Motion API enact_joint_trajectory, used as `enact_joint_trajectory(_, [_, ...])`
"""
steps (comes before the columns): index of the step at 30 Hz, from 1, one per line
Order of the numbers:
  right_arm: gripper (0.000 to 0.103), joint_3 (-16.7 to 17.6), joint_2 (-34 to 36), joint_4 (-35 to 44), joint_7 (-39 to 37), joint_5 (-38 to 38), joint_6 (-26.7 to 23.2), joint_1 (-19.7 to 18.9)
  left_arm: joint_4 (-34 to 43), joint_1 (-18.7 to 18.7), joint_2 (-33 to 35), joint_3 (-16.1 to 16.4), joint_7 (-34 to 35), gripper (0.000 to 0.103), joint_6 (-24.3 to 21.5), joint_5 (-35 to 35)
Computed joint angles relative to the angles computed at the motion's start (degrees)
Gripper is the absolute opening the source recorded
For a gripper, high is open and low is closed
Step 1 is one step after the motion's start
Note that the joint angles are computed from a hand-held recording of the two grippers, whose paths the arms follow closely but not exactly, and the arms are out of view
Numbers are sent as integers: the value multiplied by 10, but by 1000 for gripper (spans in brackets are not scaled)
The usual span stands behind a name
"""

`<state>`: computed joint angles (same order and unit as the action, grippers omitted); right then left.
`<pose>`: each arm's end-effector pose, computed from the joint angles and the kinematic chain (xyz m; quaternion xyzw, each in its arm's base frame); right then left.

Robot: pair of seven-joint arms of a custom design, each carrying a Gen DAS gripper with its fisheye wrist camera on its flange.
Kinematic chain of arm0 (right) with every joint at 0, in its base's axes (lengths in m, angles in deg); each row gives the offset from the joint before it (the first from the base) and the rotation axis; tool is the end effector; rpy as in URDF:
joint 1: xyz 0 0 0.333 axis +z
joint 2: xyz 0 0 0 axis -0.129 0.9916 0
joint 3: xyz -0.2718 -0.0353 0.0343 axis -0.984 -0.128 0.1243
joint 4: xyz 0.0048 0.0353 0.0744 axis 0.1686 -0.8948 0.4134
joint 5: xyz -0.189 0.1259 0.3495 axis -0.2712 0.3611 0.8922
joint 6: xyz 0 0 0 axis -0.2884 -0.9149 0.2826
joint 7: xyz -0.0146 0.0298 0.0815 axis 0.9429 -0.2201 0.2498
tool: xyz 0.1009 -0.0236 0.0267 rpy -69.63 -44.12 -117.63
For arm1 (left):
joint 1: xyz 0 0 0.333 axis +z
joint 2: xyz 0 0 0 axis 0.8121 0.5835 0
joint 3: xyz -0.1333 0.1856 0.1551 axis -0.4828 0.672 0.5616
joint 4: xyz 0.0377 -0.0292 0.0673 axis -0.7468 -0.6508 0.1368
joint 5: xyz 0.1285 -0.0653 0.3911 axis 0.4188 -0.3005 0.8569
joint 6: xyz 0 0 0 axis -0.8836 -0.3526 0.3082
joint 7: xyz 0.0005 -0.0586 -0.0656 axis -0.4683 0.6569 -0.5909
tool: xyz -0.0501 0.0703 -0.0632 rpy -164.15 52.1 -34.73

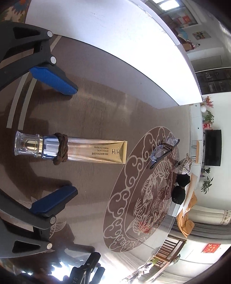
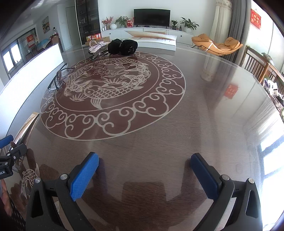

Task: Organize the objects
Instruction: 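Grasp the clear eyeglasses with the right tool while the left tool holds the gold tube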

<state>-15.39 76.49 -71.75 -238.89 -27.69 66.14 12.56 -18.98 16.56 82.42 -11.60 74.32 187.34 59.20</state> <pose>0.4267 0.2579 0.2892 -0.5653 0.7665 -0.2495 0.1752 0.5059 -0.4591 0.2812 -0.5319 0.7905 -0.2495 0.1730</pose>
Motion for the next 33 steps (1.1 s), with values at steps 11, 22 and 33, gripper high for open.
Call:
enact_joint_trajectory(11, [103,-5,5,6,-30,26,3,2,-8,-6,-4,10,-25,103,14,24])
enact_joint_trajectory(22, [103,-19,243,357,-453,213,32,6,-17,-12,-9,20,-54,103,23,49])
enact_joint_trajectory(33, [89,-21,534,776,-627,425,-142,41,-18,-11,-8,24,-87,103,29,80])
